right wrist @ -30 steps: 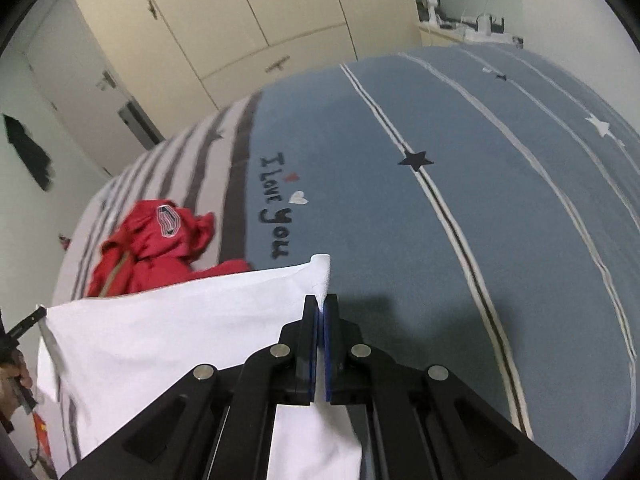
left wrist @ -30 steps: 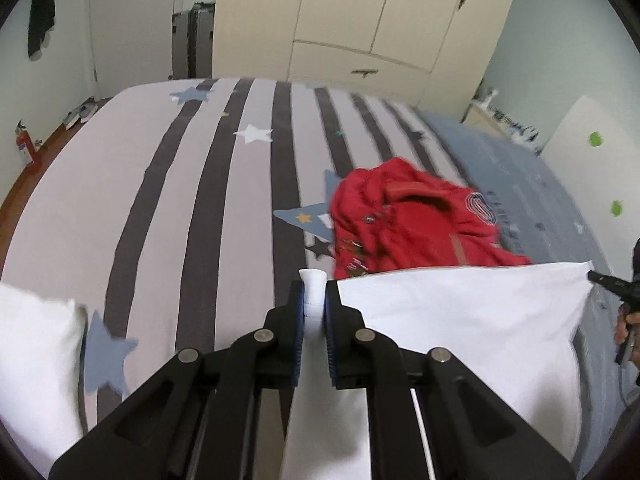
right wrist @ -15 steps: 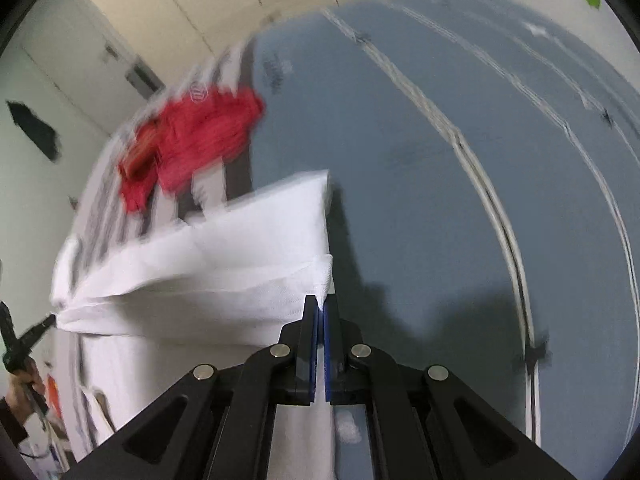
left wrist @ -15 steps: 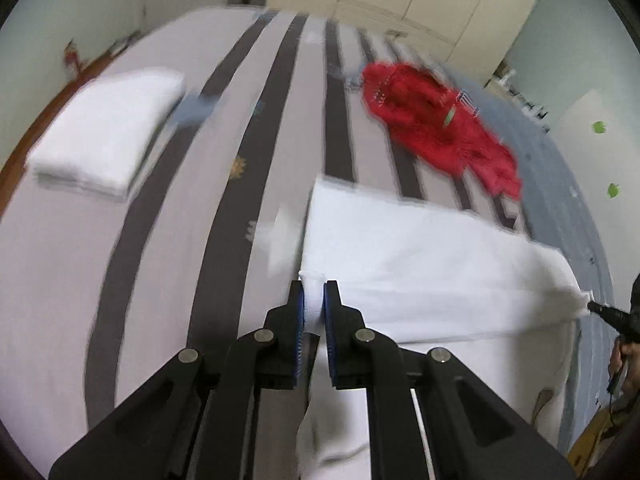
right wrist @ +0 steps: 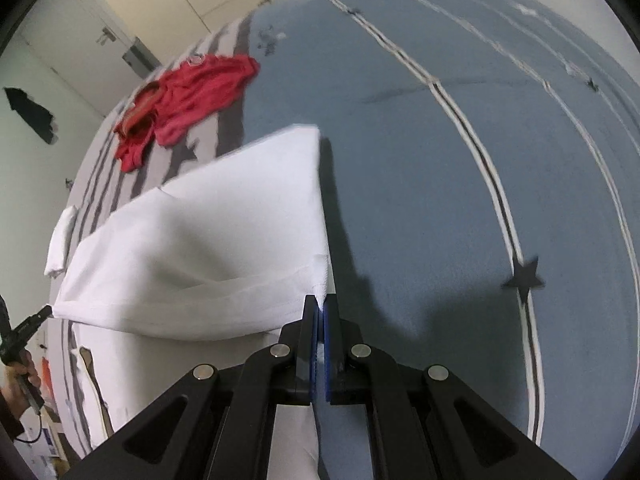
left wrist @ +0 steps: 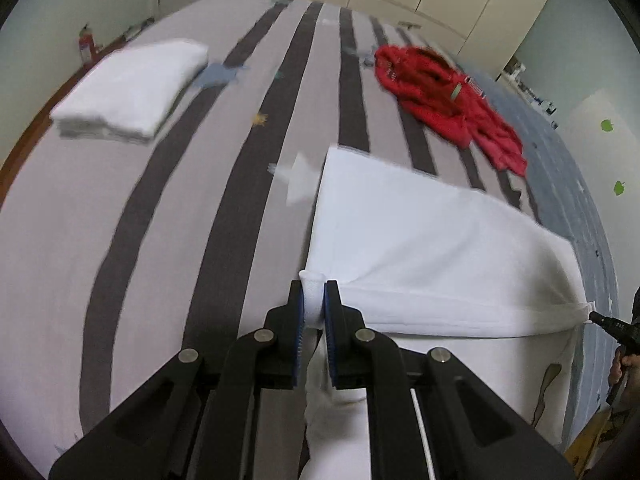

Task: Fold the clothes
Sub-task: 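Lift and fold the shirt over with both grippers toward the red garment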

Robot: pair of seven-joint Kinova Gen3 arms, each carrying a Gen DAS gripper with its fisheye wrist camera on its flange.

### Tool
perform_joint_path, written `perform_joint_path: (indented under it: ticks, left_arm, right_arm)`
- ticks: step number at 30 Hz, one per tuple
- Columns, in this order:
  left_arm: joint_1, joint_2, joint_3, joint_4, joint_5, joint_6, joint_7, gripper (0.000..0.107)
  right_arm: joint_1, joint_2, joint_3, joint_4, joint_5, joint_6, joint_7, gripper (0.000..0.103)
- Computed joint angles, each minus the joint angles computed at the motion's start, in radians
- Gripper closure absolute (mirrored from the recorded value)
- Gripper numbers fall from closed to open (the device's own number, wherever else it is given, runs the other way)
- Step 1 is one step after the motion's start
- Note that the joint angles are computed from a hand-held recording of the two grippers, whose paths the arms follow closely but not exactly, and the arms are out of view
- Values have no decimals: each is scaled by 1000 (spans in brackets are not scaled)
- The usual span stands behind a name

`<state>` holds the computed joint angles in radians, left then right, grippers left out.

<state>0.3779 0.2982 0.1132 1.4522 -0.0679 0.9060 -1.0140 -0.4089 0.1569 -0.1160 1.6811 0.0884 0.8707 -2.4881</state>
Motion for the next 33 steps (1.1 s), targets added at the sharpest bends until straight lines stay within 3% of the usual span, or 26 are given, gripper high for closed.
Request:
perform_joint_path:
  ticks: [12, 17, 24, 27, 30, 33]
  left_arm:
    - [8, -17, 1, 57, -11, -23, 48, 100]
    - [-30, 15, 12, 35, 63, 49, 12, 98]
    - [11, -26, 5, 36, 3, 121, 67, 98]
    - [29, -30, 17, 0, -18, 121, 63, 92]
    - [47, -17, 22, -40, -43, 106, 49, 82]
    - [63, 15, 18, -80, -66, 103, 36, 69]
  right_arm:
    - [-6, -27, -8, 61, -15, -17, -34, 101]
    - [9, 3, -19, 45, -64, 41, 50, 97]
    - [-39, -29, -27, 20, -8, 139, 1, 96]
    - [-67, -44, -37, -8, 47, 168, -55, 86]
    - [-78, -51, -43, -29, 74, 145, -92, 78]
    - [-77, -35, -40, -44, 95, 90, -101, 64]
